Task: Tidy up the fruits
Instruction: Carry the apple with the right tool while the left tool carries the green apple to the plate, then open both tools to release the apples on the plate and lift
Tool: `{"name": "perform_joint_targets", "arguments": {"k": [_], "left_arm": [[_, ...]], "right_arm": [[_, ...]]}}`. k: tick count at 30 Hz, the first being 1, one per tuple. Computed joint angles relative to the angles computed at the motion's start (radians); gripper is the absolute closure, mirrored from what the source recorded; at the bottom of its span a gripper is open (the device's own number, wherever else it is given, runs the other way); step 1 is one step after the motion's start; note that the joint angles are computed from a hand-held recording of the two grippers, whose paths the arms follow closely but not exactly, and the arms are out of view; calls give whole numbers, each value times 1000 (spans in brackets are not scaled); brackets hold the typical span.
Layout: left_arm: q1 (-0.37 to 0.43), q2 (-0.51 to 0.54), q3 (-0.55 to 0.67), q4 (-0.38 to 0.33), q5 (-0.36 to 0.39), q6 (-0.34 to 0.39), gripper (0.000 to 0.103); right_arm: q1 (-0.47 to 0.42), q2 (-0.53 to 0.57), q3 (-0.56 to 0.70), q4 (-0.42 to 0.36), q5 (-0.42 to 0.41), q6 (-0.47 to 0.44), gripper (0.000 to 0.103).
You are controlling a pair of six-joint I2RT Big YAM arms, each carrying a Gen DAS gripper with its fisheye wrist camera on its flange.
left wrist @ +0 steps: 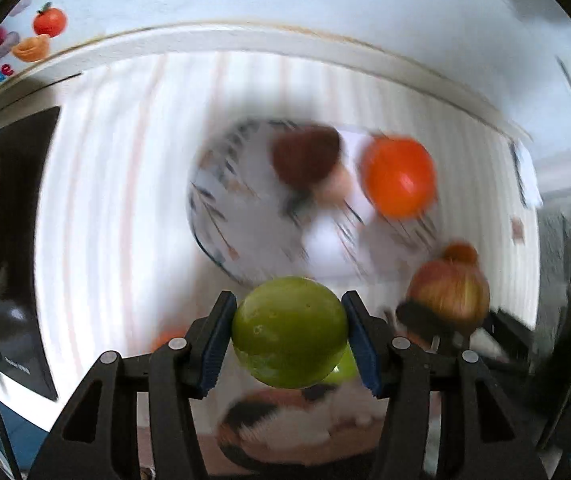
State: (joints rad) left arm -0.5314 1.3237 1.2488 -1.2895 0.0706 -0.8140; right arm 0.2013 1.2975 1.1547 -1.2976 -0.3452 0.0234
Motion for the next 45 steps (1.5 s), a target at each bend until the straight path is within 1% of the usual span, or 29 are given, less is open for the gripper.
{"name": "perform_joint_targets", "arguments": {"k": [3, 6, 12, 15, 18, 19, 22, 23, 24, 25, 26, 27, 28, 29, 31, 32, 34, 37, 39, 41, 43, 45], "left_arm": [[50, 56, 6, 6, 4, 14, 51], [79, 128, 9, 45, 20, 13, 51], [134, 197, 9, 59, 70, 37, 51], [140, 205, -8, 73, 98, 23, 51], [138, 206, -17, 74, 104, 25, 51], [125, 230, -8, 85, 107, 13, 51], [118, 233, -8, 84, 106, 3, 51], [116, 231, -10, 85, 106, -3, 51], [126, 241, 1, 87, 96, -2, 50], [128, 238, -2, 96, 94, -6, 46], [132, 229, -11, 120, 107, -15, 44], [136, 221, -15, 125, 110, -19, 43], [136, 210, -18, 130, 108, -26, 42], [131, 202, -17, 125, 92, -27, 41], [124, 183, -15, 115, 74, -23, 25], [119, 171, -14, 108, 68, -26, 23], [105, 147, -17, 97, 40, -37, 23], [96, 121, -15, 77, -7, -31, 22], [86, 96, -19, 55, -36, -30, 22], [81, 69, -26, 42, -63, -30, 22], [59, 34, -29, 18, -96, -43, 22], [35, 25, -20, 3, -130, -60, 22]], "right_arm": [[63, 61, 30, 46, 4, 24, 36], [111, 131, 63, 71, 13, 44, 36], [164, 219, 95, 81, 23, 49, 36], [174, 236, 91, 88, 26, 40, 36], [178, 249, 90, 90, 20, 40, 35], [175, 256, 92, 87, 15, 38, 35], [171, 279, 104, 72, 0, 35, 35], [166, 281, 104, 74, -8, 40, 34], [162, 280, 103, 74, -14, 40, 30], [158, 280, 104, 75, -23, 40, 26], [155, 277, 107, 75, -26, 38, 23], [151, 273, 110, 73, -28, 36, 19], [145, 268, 113, 70, -31, 35, 17], [139, 265, 117, 61, -36, 31, 16], [131, 257, 125, 48, -29, 28, 16], [126, 250, 130, 40, -14, 26, 15], [113, 236, 134, 30, 4, 25, 13], [87, 203, 131, 23, 63, 16, 10], [71, 183, 127, 15, 86, 16, 8], [52, 164, 117, 15, 97, 16, 8], [41, 136, 109, 18, 125, 10, 8], [31, 109, 108, 14, 146, 1, 8]]}}
